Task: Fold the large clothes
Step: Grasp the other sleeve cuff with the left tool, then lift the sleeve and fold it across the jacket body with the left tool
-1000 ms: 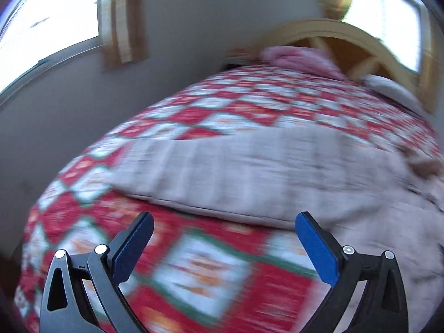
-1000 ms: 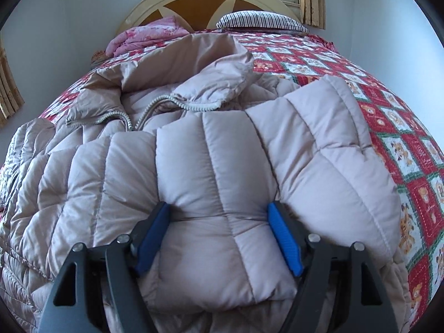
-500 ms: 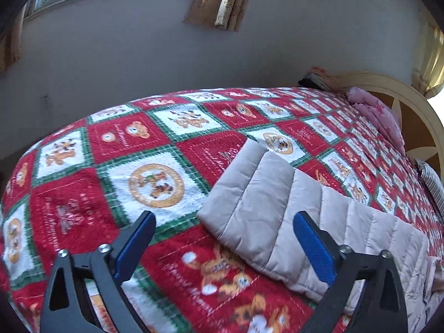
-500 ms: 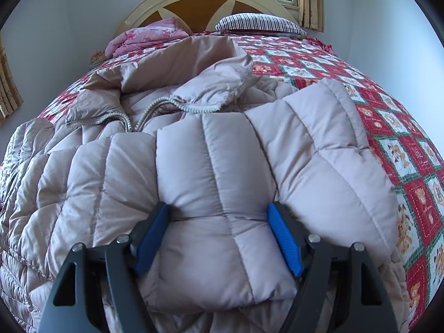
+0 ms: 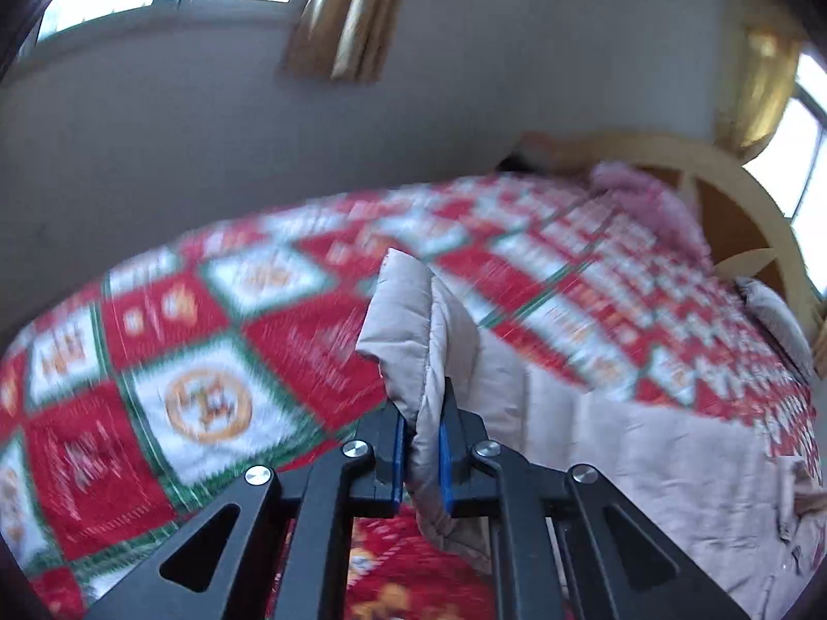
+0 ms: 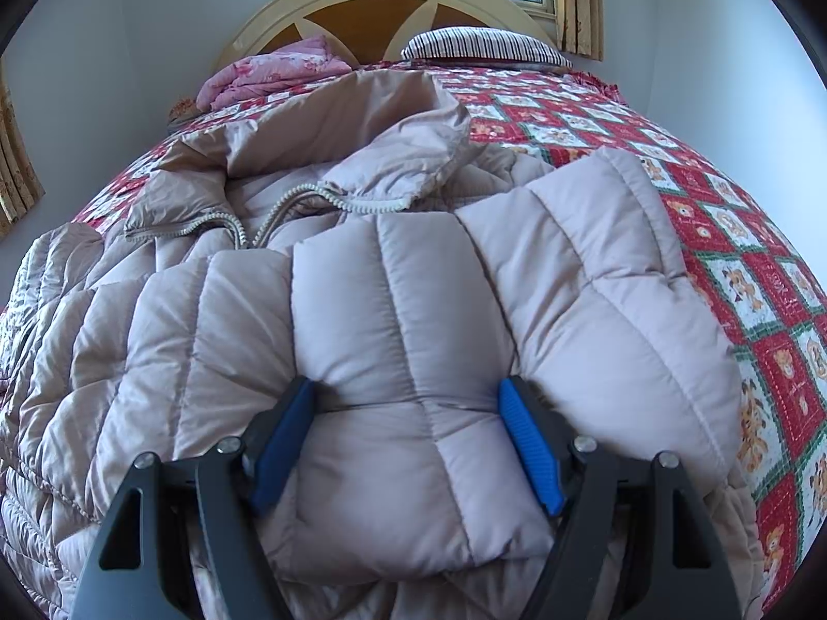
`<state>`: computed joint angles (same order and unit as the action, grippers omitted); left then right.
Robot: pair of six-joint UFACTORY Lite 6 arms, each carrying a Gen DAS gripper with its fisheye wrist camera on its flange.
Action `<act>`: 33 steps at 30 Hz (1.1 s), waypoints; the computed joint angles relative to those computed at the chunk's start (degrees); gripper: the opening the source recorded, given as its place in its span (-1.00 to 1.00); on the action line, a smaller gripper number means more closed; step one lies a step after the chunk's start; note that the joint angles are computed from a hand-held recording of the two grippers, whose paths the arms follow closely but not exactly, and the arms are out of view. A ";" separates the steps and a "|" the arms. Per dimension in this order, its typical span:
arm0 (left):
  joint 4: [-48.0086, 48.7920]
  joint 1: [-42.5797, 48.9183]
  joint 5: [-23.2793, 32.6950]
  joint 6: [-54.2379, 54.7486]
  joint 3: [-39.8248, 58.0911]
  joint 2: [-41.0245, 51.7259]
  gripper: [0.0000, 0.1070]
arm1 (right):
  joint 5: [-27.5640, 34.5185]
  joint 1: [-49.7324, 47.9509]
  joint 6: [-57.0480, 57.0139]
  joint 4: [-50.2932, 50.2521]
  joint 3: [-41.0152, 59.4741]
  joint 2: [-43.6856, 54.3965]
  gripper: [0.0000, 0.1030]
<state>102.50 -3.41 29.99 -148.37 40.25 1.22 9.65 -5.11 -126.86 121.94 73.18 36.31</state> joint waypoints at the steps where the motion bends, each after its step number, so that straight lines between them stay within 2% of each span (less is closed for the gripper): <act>1: -2.57 -1.71 0.88 3.44 0.38 -2.24 -0.82 | 0.00 0.02 0.13 -0.10 -0.04 -0.09 0.48; 4: -10.72 -8.62 5.56 14.38 3.09 -8.36 -0.82 | -0.04 0.22 0.89 -0.53 0.31 0.04 0.48; 8: -17.38 -17.93 13.31 24.48 10.01 -11.36 -0.82 | 0.35 0.07 2.37 -1.83 0.44 -0.01 0.48; 13: -18.88 -29.02 19.72 31.02 21.44 -9.79 -0.82 | 1.32 -0.41 1.68 -1.16 0.02 -0.14 0.48; 16: -19.36 -35.87 23.00 34.91 31.12 -4.69 -0.82 | 1.91 -0.62 1.83 -1.20 -0.04 -0.11 0.48; 21: -17.86 -42.03 23.19 36.64 41.90 2.73 -0.83 | 2.78 -0.95 2.40 -1.54 -0.01 0.01 0.48; 26: -15.16 -45.99 19.86 37.32 52.32 12.94 -0.83 | 4.33 -1.97 3.29 -2.73 -0.56 -0.19 0.48; 33: -19.53 -51.29 16.06 45.30 76.89 36.11 -0.82 | 5.68 -2.65 4.47 -3.89 -1.06 -0.45 0.48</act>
<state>82.96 -54.70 46.05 -103.07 117.13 37.33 15.32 -7.76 -122.38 118.05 72.13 35.86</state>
